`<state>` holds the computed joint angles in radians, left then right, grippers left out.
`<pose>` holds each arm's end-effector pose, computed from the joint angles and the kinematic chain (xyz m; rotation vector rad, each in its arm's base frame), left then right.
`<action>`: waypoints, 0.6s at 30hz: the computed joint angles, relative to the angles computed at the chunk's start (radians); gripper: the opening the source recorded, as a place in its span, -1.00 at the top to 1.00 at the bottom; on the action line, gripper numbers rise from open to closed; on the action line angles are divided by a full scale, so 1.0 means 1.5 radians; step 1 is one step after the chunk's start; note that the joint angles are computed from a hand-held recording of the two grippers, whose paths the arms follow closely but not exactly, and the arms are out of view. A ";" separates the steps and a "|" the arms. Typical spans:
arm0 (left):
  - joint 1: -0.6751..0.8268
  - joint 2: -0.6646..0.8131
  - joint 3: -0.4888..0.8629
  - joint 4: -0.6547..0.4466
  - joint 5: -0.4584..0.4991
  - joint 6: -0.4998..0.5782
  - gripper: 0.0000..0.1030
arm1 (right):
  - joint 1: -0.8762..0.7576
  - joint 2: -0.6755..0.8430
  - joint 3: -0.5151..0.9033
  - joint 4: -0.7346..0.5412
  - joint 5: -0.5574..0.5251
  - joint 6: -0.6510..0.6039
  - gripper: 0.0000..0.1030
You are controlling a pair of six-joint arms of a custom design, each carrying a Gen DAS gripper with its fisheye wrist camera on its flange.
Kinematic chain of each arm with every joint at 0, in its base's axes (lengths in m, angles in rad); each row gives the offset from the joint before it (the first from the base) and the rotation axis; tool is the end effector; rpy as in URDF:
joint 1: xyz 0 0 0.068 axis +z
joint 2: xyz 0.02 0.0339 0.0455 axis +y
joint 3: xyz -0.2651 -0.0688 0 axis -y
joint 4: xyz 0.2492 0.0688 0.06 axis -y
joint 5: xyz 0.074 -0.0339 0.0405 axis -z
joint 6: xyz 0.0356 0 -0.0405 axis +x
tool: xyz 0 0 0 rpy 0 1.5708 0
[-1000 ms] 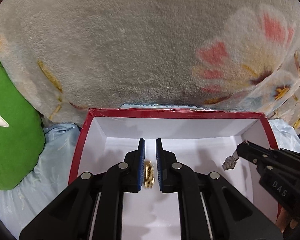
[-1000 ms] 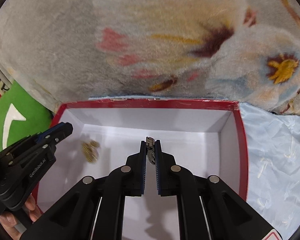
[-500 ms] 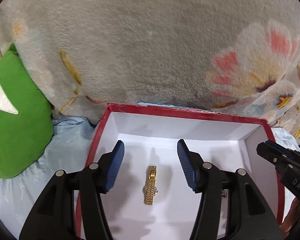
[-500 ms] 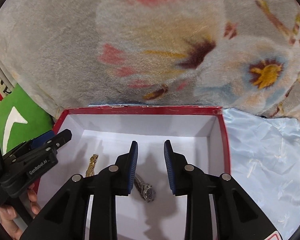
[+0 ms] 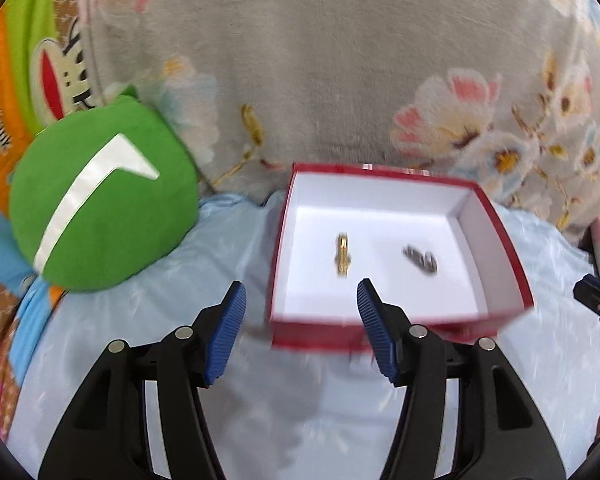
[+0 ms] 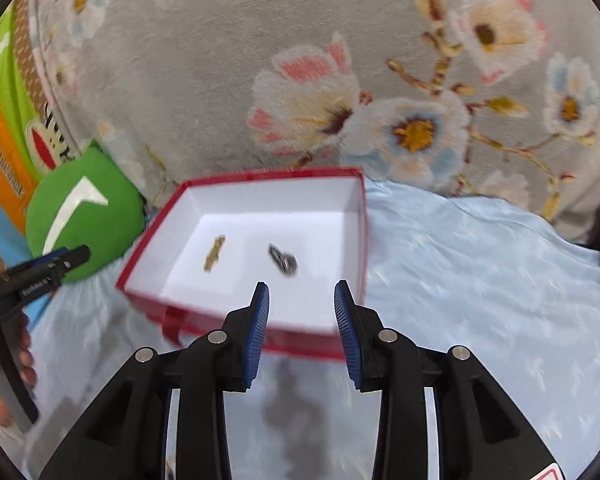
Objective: Organize jewelry
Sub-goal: 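Grasp the pearl bracelet with the right tool while the left tool returns to the jewelry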
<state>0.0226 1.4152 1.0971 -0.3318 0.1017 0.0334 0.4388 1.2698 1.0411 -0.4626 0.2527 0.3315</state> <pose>0.3215 0.0037 0.2882 0.0679 2.2170 -0.0820 0.2584 0.1114 0.2995 0.0135 2.2393 0.1320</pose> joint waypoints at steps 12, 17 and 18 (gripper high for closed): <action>0.057 -0.333 -0.348 -0.130 0.086 0.021 -0.16 | 0.339 -0.263 -0.279 -0.211 0.182 0.361 0.35; -0.011 -0.423 -0.429 -0.166 0.052 -0.021 -0.16 | 0.449 -0.256 -0.322 -0.243 0.196 0.494 0.35; -0.028 -0.430 -0.438 -0.169 0.047 -0.032 -0.17 | 0.456 -0.254 -0.328 -0.240 0.190 0.504 0.35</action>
<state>-0.0189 0.7709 0.4406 -0.5858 0.1721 -0.0141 1.1229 0.8887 0.5496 -0.8225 0.5383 1.0873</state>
